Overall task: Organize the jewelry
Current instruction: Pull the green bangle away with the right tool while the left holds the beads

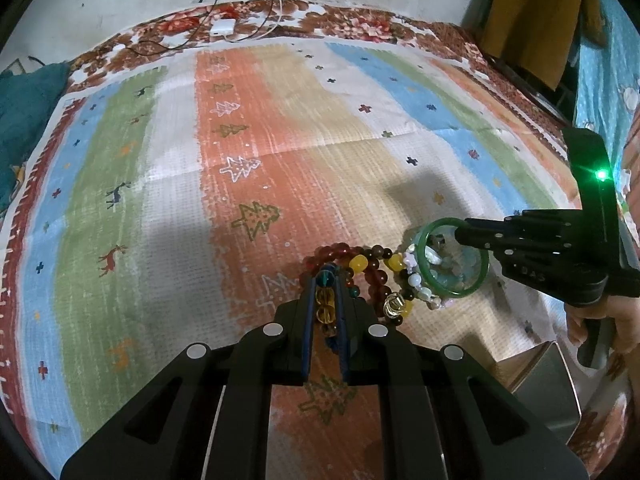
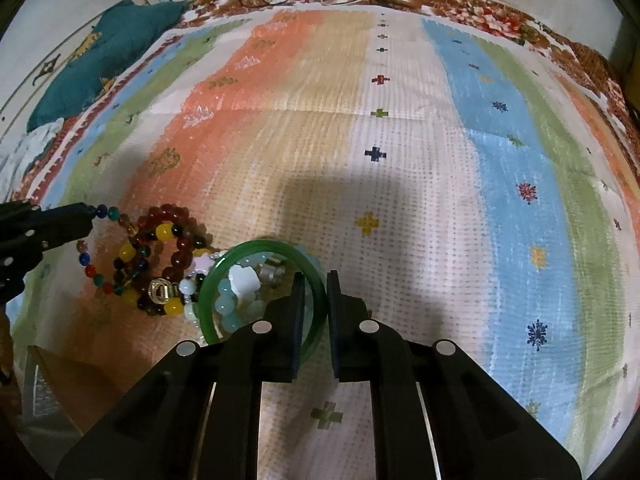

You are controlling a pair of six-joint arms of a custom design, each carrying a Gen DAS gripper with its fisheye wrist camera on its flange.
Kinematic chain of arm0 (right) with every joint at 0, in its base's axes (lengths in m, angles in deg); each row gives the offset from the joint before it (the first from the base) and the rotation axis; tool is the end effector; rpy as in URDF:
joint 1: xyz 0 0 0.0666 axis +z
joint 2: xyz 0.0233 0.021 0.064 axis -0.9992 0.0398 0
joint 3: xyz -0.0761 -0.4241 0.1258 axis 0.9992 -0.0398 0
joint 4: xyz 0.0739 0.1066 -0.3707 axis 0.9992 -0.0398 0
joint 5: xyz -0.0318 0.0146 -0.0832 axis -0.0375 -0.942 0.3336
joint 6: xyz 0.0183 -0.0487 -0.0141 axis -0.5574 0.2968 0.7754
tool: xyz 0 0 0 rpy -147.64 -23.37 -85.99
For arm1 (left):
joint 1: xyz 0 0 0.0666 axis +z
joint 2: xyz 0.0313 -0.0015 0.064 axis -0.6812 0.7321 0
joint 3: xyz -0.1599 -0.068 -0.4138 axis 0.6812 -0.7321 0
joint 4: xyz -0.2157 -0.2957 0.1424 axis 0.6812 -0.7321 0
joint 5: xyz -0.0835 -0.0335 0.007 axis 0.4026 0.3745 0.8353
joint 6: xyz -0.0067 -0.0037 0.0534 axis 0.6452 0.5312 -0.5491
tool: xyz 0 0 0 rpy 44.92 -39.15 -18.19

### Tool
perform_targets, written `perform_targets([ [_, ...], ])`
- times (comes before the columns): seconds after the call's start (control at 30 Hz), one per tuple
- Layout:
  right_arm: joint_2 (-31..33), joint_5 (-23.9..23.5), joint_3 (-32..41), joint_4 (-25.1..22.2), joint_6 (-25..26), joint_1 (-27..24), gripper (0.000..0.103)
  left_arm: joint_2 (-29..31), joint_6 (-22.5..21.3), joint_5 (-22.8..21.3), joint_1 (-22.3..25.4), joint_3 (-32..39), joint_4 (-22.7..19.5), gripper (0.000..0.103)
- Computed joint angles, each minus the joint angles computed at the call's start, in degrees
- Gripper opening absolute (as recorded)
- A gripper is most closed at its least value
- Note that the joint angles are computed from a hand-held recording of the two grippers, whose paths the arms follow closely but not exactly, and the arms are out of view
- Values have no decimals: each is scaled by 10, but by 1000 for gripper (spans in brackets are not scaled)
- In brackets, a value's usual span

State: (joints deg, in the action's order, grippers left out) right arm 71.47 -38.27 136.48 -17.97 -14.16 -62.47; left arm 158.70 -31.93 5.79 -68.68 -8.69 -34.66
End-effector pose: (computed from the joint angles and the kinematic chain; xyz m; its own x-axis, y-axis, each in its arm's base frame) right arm 0.3957 0.1885 0.4207 -0.8518 -0.2647 -0.4520 -0.3489 0.9303 0.1128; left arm 0.4202 -0.2051 0.4247 -0.8151 0.1832 -0.5496 0.3109 0.9388 -0.1483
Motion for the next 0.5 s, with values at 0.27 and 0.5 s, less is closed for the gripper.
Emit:
perform_targets([
  [0.27, -17, -5, -3, 6, -3, 0, 12, -18, 10, 6, 0, -7, 8, 9],
  [0.5, -26, -7, -8, -4, -2, -3, 12, -25, 13, 3, -6, -11, 8, 9],
])
